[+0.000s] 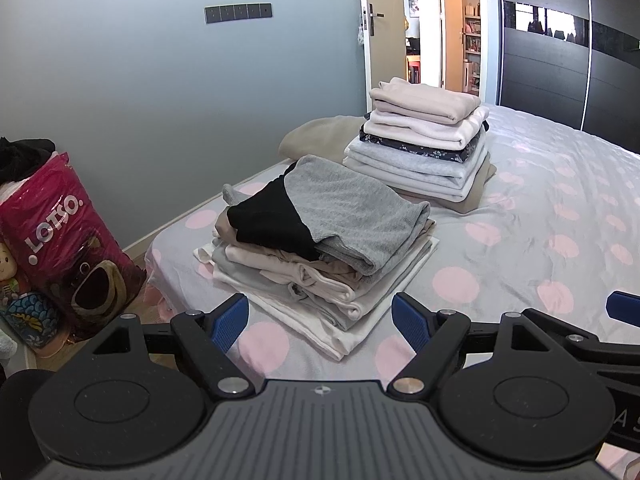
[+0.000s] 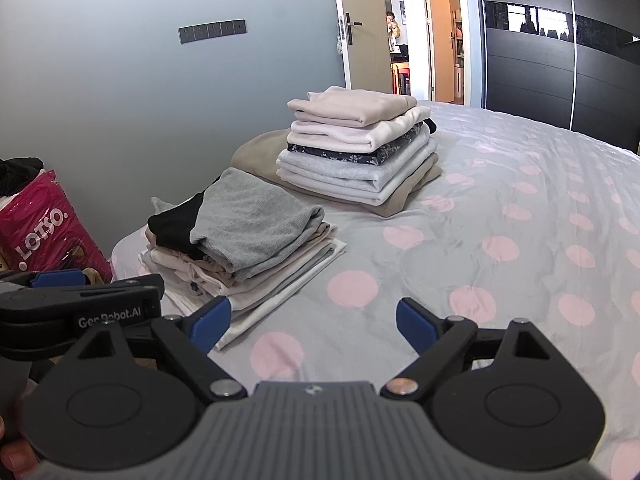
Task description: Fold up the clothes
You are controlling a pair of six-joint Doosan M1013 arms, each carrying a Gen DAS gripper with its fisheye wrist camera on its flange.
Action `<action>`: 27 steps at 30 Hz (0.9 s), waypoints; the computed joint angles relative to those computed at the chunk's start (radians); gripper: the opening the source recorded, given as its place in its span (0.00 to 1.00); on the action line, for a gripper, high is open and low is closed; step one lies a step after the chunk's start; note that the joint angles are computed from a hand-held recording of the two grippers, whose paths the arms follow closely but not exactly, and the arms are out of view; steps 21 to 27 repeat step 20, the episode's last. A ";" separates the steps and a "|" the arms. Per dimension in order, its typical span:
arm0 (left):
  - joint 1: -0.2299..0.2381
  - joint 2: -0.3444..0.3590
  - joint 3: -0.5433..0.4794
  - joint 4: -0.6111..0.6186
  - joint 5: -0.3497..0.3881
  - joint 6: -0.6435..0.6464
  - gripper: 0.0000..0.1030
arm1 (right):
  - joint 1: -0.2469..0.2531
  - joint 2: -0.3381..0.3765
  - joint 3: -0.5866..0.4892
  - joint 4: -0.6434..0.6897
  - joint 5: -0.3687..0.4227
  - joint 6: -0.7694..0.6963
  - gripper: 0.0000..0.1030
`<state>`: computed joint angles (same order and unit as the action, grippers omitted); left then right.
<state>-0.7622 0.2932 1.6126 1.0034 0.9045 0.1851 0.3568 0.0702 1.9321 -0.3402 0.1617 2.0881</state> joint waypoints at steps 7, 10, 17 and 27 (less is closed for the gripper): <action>0.002 0.000 0.000 -0.015 0.001 0.003 0.76 | 0.001 0.001 -0.001 0.009 0.007 -0.006 0.88; 0.002 0.000 0.000 -0.017 0.002 0.004 0.76 | 0.001 0.001 -0.001 0.015 0.009 -0.013 0.88; 0.000 0.000 0.000 -0.013 0.009 0.007 0.76 | -0.001 0.000 0.000 0.044 0.010 -0.040 0.88; 0.000 0.001 -0.001 -0.010 0.013 0.008 0.76 | -0.001 0.000 0.000 0.046 0.010 -0.042 0.88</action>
